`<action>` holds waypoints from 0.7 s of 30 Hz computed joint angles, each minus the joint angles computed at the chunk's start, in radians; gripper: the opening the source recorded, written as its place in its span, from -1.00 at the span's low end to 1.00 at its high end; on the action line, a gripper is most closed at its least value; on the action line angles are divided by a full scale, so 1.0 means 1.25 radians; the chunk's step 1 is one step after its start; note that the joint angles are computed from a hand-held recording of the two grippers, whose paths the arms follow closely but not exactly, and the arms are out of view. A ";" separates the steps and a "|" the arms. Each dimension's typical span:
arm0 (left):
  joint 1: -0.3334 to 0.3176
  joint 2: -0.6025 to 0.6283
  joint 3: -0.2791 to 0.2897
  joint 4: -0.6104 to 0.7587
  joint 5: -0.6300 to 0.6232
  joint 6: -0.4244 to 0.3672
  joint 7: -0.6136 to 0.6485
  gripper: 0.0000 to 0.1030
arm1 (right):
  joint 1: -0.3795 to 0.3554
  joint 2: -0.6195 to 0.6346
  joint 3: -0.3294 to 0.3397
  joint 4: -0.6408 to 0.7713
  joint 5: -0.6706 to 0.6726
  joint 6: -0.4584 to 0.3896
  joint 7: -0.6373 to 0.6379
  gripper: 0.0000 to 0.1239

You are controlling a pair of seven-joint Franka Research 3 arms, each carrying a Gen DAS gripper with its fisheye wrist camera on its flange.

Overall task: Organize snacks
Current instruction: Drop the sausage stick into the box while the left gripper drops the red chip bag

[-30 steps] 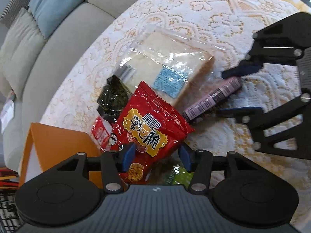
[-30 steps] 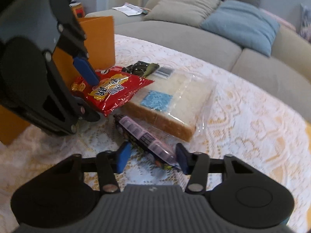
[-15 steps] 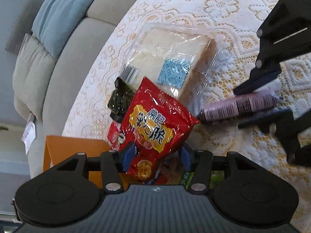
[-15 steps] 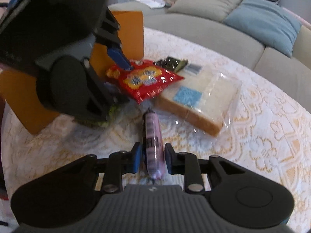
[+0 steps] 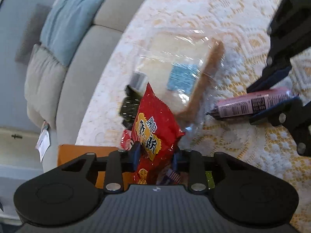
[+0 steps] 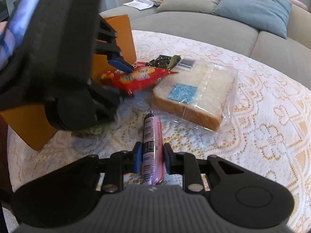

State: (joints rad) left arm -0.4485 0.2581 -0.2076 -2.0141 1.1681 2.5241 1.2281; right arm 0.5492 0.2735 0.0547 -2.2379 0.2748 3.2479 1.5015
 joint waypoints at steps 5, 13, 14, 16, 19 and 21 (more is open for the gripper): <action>0.018 -0.069 -0.006 -0.040 -0.034 0.032 -0.076 -0.41 | 0.033 0.001 -0.039 0.015 -0.004 -0.029 0.030 -0.66; 0.077 -0.211 -0.044 -0.115 -0.443 0.074 -0.009 -0.45 | -0.068 -0.025 0.064 -0.005 0.043 -0.018 0.070 -0.66; 0.081 -0.230 -0.045 -0.126 -0.499 0.071 0.006 -0.45 | -0.067 -0.033 0.065 -0.011 0.048 -0.015 0.076 -0.66; 0.086 -0.272 -0.039 -0.153 -0.612 0.073 0.041 -0.45 | -0.045 -0.053 0.049 -0.027 0.056 -0.004 0.098 -0.66; 0.086 -0.330 -0.022 -0.190 -0.760 0.074 0.088 -0.45 | -0.013 -0.081 0.030 -0.044 0.066 0.003 0.135 -0.66; 0.081 -0.377 -0.003 -0.224 -0.842 0.086 0.121 -0.45 | 0.043 -0.099 -0.017 -0.052 0.058 0.002 0.171 -0.66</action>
